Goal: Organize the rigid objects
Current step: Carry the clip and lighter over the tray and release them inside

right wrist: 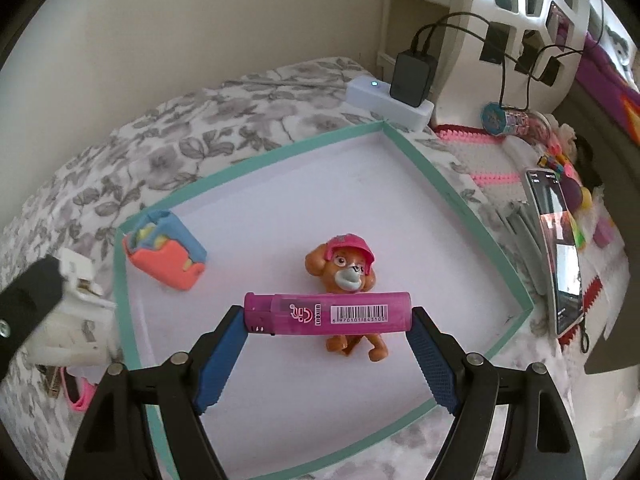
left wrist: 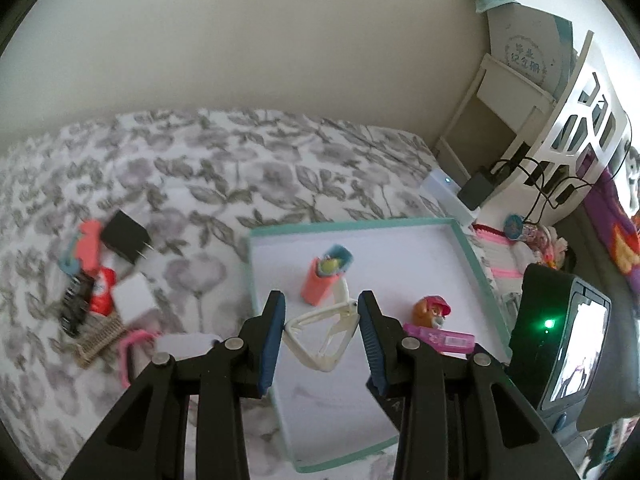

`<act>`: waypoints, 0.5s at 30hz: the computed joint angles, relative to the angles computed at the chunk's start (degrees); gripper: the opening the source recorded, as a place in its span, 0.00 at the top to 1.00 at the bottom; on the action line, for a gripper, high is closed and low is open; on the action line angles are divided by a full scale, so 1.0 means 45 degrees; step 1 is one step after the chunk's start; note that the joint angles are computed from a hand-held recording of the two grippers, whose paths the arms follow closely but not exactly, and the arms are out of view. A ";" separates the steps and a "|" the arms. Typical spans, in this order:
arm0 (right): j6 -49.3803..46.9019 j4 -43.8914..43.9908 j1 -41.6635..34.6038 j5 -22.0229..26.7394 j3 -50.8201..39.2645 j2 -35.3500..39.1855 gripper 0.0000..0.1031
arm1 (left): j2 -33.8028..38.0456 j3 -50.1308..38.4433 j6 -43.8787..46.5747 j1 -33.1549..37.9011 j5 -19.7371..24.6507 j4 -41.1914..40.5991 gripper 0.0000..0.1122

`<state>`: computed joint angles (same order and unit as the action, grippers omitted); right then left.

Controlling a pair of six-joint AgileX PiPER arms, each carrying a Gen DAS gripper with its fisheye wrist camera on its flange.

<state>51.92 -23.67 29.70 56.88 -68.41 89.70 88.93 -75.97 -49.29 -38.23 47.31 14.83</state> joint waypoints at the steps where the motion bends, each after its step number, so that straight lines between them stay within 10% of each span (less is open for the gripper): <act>1: -0.0049 0.0028 0.0001 0.0020 -0.0008 0.0062 0.20 | 0.0065 0.0036 0.0049 0.0026 -0.0082 -0.0062 0.65; 15: -0.0429 0.0425 -0.0223 0.0012 0.0012 0.0349 0.20 | 0.0630 0.0061 0.0868 0.0258 -0.0240 -0.0824 0.65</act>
